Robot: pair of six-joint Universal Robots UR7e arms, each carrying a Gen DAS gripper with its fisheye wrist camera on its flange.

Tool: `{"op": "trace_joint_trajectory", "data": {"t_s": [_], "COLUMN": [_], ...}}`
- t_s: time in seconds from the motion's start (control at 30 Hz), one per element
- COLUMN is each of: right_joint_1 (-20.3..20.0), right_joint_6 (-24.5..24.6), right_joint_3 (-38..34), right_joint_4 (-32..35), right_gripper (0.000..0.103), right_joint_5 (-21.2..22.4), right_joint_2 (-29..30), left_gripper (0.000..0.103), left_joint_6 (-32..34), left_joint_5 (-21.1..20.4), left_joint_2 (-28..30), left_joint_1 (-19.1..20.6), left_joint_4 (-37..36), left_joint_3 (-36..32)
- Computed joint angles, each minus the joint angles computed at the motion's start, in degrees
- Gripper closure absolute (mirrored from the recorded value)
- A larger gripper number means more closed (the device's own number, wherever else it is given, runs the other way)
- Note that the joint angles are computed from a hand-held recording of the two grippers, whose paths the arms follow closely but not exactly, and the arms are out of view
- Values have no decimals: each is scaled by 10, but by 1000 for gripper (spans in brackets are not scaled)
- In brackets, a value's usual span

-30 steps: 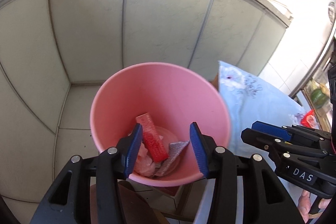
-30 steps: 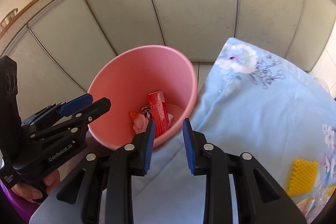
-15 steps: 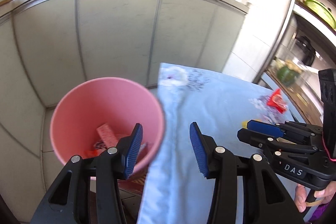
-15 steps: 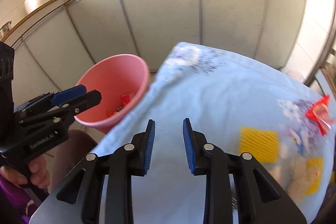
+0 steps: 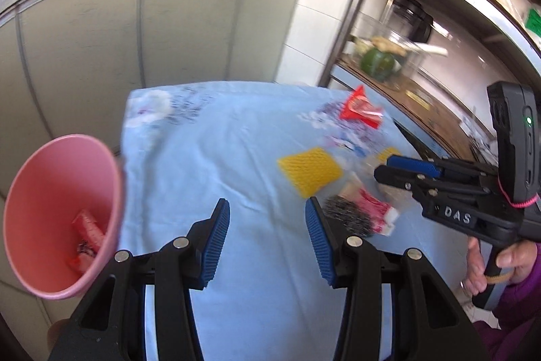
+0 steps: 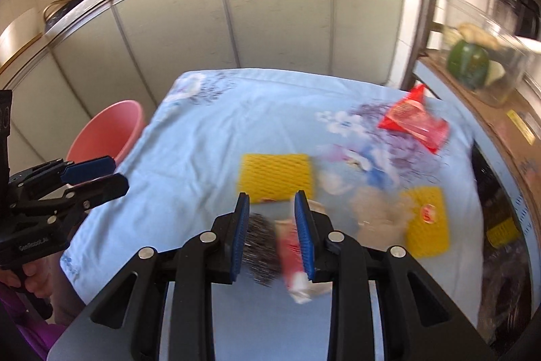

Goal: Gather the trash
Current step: 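Move both tools back over the table toward the steel wool and bubble wrap, then grasp the steel wool scrubber with the left tool while the right tool grasps the clear bubble wrap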

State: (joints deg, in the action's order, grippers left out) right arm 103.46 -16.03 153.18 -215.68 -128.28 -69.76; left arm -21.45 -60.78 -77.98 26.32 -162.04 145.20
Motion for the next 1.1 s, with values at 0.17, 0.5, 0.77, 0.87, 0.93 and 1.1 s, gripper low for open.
{"op": "trace_joint_trajectory", "data": {"t_s": [0.17,0.5,0.77,0.87,0.93,1.1], "right_joint_1": [-51,-119,-178,-186,-187,-190], "right_joint_6": [-6,-34,-54,-54,-53,-51], "right_joint_3": [28,59,76,76,71,56], "right_joint_4": [-15,-14,-8,-2,0,10], "right_gripper": [75,75,56,56,56,56], "right_joint_5": [19,68,105,117,118,120], "right_joint_2": [-40,-97,-129,-130,-122,-96], "left_gripper": [57,57,69,81,83,84], "left_joint_6": [33,32,39,50,54,41], "left_joint_5": [-59,-96,-109,-105,-101,-71], "left_joint_2": [58,162,182,178,171,136], "left_joint_1": [1,15,19,13,11,10], "left_joint_4": [-4,27,13,8,7,18], "left_joint_3": [-24,-76,-78,-76,-72,-57]}}
